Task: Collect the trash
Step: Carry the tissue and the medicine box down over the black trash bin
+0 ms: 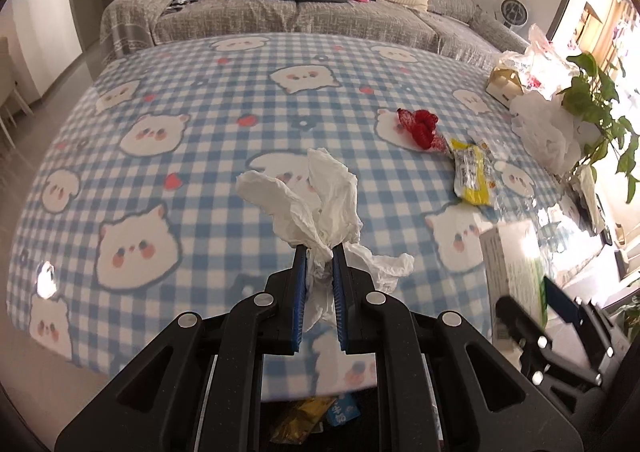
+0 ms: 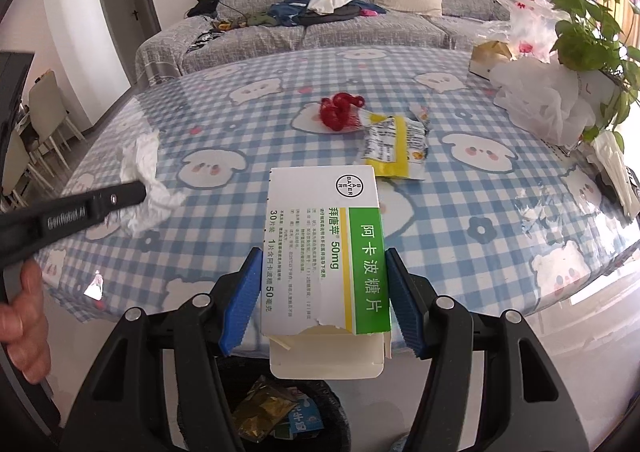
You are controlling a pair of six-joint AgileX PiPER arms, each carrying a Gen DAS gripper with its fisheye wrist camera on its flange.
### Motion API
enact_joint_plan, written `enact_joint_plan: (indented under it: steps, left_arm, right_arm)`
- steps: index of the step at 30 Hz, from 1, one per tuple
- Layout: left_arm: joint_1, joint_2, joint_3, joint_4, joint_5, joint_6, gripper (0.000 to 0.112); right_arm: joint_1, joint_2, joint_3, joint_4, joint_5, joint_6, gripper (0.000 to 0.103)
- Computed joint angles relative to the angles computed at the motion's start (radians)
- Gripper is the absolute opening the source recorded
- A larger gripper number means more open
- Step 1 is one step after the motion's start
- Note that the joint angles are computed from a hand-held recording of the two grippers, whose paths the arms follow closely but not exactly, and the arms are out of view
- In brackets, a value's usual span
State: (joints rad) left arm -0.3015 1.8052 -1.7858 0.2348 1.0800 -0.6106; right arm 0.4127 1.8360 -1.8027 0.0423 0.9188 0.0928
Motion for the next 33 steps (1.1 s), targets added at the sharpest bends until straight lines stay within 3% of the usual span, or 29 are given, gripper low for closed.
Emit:
enact_joint_plan:
  steps: [10, 21, 26, 33]
  left_arm:
    - [-0.103, -0.156, 0.214, 0.091, -0.038, -0.140, 0.012]
    - [-0.268, -0.244, 0.384, 0.191, -0.057, -0.317, 0.012]
    - [-0.336, -0.294, 0.519, 0.228, -0.089, -0.418, 0.012]
    - [-0.390, -0.354, 0.673, 0.238, -0.136, -0.518, 0.012]
  right_arm:
    - [-0.010, -0.152, 0.193, -0.004, -0.065, -0.003, 0.058]
    - [-0.065, -0.303, 0.376, 0.017, -0.122, -0.044, 0.058]
    - [-0.065, -0.405, 0.554, 0.026, -0.216, -0.027, 0.058]
    - [-0.037, -0.490, 0.702, 0.023, -0.265, -0.010, 0.058]
